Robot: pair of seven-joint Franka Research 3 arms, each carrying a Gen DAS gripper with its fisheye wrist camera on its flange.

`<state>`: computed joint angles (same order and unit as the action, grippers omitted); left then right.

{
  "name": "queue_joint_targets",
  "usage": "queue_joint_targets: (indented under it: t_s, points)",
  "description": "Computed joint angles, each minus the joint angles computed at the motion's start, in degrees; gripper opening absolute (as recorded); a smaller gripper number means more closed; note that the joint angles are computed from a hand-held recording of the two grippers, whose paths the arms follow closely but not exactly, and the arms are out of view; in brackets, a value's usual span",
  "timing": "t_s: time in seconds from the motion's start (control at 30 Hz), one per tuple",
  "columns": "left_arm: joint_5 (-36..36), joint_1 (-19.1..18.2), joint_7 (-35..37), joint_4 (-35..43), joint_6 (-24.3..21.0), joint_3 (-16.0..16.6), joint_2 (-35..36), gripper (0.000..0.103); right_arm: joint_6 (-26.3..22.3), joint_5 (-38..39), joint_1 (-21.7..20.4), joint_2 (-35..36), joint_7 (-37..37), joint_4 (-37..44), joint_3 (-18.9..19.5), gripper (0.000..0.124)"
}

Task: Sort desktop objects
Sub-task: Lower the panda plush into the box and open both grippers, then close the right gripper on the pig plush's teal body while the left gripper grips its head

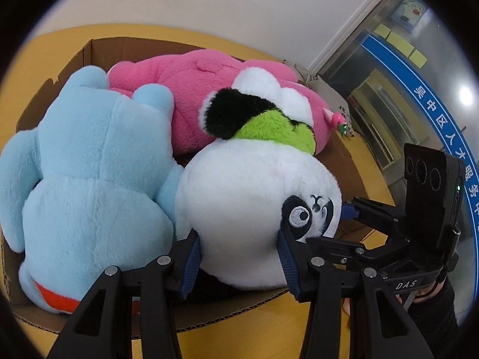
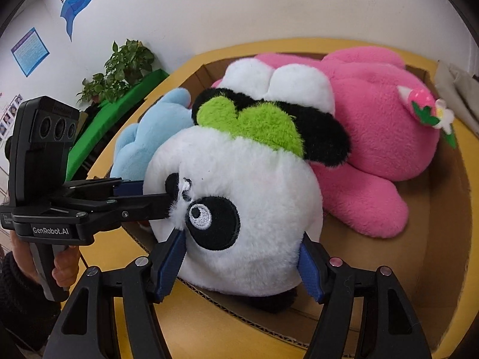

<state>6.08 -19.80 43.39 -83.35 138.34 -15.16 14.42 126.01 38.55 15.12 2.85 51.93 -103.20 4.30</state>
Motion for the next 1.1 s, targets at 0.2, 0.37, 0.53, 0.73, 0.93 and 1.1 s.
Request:
queue_joint_targets:
  t_s: [0.2, 0.37, 0.53, 0.73, 0.93, 1.1]
  points:
    - [1.8, 0.3, -1.5, -4.2, 0.3, 0.6, -4.5, 0.048, 2.1, -1.6, -0.2, -2.4, -1.5, -2.1, -0.5, 0.090]
    - [8.3, -0.4, -2.5, -1.5, 1.2, 0.7, -5.5, 0.050, 3.5, 11.1, -1.4, -14.2, -10.9, -9.6, -4.2, 0.096]
    - [8.1, -2.6, 4.2, 16.2, -12.2, 0.9, 8.2, 0.051, 1.2, 19.6, -1.2, -26.1, -16.3, -16.2, -9.0, 0.103]
    - [7.5, -2.8, 5.8, 15.4, -14.3, 1.9, 8.4, 0.053, 5.0, 8.9, -4.1, -36.1, -10.7, -26.8, -7.6, 0.103]
    - [7.8, -3.7, -1.2, 8.9, -15.3, 2.0, 1.5, 0.055, 4.4, 2.7, -6.8, -40.7, -6.4, -34.1, -10.4, 0.103]
    - [3.6, -3.9, -2.1, -2.0, -5.8, -1.5, -5.7, 0.064, 3.0, -3.0, -8.9, -41.4, -3.3, -39.7, -9.8, 0.103]
